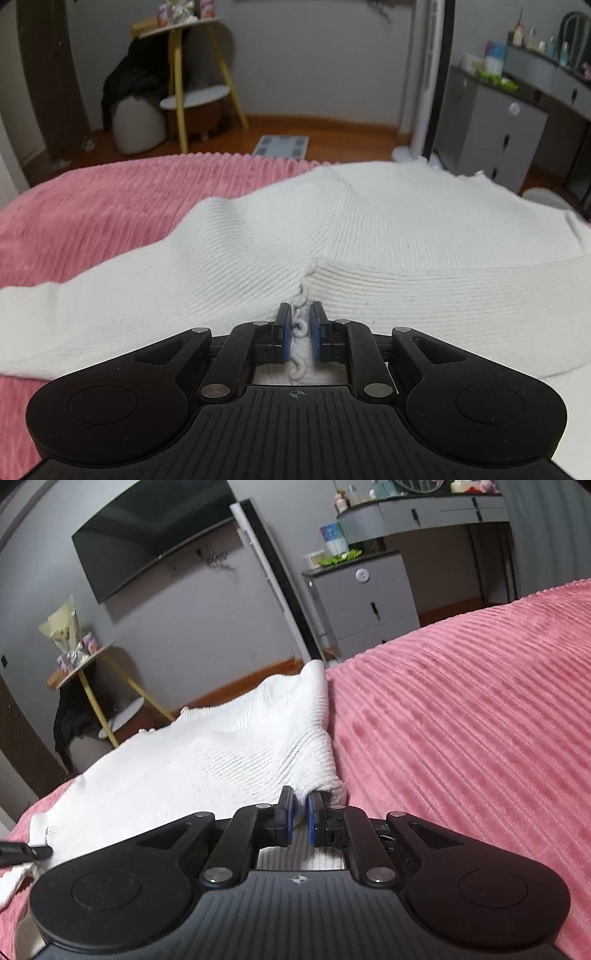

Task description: Fold small clothes

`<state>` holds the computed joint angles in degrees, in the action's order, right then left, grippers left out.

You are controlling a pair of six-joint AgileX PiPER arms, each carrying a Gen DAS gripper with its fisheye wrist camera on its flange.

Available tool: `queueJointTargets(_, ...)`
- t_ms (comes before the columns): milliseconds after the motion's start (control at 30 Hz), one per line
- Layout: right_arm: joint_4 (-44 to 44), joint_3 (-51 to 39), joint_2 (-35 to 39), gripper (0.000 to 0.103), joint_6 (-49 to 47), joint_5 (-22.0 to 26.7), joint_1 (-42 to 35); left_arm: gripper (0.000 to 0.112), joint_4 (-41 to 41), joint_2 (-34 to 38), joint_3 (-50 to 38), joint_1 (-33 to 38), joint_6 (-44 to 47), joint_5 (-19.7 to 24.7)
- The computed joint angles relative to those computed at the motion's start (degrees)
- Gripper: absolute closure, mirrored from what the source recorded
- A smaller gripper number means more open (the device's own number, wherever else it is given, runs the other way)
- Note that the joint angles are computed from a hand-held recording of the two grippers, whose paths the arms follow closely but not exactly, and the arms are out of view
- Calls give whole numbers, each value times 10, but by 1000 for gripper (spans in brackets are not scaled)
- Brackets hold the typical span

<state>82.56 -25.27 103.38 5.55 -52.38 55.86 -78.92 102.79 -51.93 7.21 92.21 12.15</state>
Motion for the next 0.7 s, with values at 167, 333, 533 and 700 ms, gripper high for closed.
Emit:
queueJointTargets(167, 62, 15, -72, 71, -14, 26, 6, 68, 18, -40, 25, 48, -18, 37)
queueJointTargets(333, 140, -16, -57, 63, -93, -57, 61, 40, 77, -52, 16, 145, -128, 85)
queueJointTargets(533, 99, -61, -2, 72, -197, -13, 48, 37, 169, 28, -67, 282, -337, 110)
queueJointTargets(700, 111, -57, -11, 72, -183, -32, 60, 45, 139, 106, -155, 367, -397, 111)
